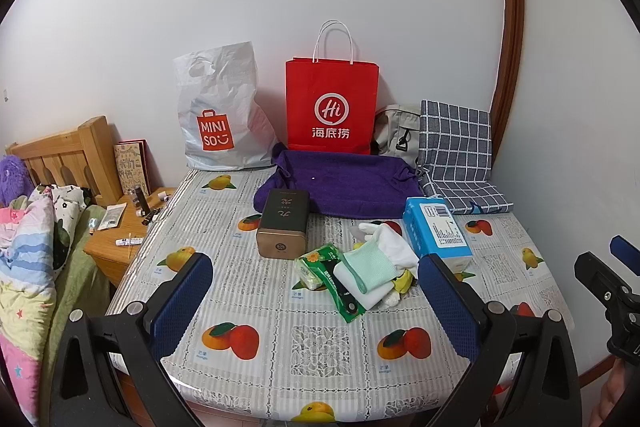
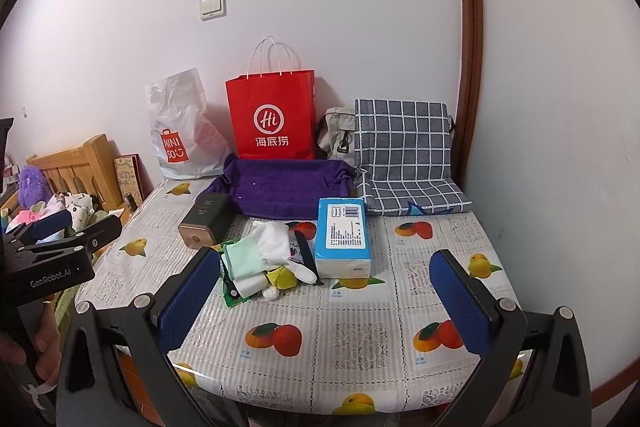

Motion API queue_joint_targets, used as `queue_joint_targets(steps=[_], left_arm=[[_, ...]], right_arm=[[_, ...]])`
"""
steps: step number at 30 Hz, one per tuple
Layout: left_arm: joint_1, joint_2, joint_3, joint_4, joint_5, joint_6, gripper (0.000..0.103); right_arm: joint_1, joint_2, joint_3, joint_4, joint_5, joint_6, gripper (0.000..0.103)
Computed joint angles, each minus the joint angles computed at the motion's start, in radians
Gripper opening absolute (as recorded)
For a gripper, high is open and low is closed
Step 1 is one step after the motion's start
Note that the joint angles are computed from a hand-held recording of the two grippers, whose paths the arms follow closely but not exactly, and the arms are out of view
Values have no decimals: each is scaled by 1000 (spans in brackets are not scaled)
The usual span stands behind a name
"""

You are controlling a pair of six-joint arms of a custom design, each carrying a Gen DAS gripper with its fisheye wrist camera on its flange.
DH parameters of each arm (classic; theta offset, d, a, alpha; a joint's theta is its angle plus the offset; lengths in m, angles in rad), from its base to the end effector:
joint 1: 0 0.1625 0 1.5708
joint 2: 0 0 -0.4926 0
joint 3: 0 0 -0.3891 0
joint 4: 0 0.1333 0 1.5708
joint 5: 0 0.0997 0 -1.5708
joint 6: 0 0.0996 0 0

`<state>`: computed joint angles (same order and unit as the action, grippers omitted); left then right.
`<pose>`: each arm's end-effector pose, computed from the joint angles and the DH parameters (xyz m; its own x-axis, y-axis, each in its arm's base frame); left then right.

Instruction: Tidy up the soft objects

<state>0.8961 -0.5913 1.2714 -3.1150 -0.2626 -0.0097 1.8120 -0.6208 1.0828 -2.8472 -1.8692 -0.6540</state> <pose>-0.3180 -0.7649 0.2514 -0.6654 -0.4163 -0.6197 0.3992 0.5030 -0.7666 0.3128 -0.8361 0.2828 -0.6774 -0.4218 0.6026 -0.7258 0.5163 -0.4545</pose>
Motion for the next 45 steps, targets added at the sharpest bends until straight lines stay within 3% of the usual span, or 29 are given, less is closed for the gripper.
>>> queue_joint_targets(steps=[45], left_arm=[[-2,5,-7,-2,1,13,103]], right_arm=[[2,-5,20,-16,19,-16,103]])
